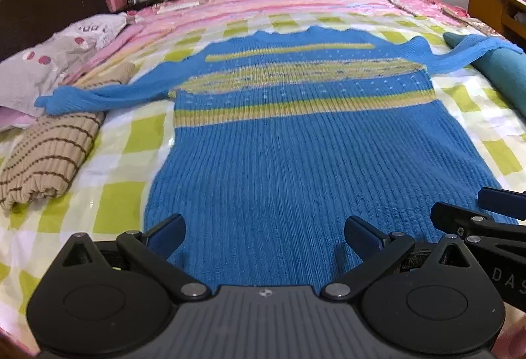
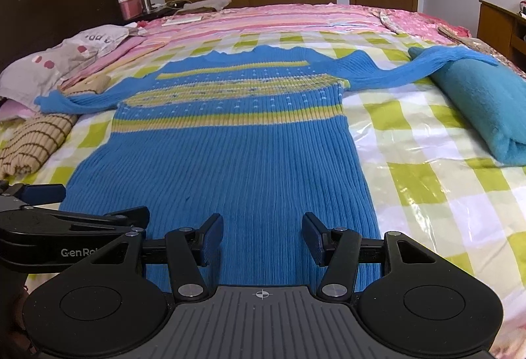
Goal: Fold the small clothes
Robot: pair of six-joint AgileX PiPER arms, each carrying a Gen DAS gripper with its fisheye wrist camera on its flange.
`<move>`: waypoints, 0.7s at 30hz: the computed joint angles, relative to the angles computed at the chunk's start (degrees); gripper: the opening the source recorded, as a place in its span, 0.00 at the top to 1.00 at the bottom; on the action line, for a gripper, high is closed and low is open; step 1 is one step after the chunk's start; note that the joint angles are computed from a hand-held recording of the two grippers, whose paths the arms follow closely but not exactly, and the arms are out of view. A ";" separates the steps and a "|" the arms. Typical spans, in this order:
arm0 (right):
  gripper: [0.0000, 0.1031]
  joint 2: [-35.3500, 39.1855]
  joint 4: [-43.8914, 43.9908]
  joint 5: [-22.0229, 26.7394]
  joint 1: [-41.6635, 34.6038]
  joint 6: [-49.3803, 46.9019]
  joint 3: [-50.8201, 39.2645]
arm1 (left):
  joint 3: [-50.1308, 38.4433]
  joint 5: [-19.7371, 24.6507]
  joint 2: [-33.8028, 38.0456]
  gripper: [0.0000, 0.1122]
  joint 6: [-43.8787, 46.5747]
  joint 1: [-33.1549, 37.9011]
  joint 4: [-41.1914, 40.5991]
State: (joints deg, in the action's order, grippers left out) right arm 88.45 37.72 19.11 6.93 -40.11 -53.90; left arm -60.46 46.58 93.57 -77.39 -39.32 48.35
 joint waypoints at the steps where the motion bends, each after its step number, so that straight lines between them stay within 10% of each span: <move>1: 0.49 0.48 -0.24 0.07 0.08 0.38 -0.33 | -0.14 -0.61 0.50 0.08 0.48 0.60 -0.77; 21: 0.48 2.94 1.92 0.55 -0.24 -1.54 -0.37 | 2.60 -5.48 0.77 0.08 -0.87 2.87 -5.57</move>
State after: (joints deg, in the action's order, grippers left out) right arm 91.39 39.64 19.66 6.69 -41.65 -54.27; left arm -57.86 41.10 94.33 -78.26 -36.44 42.78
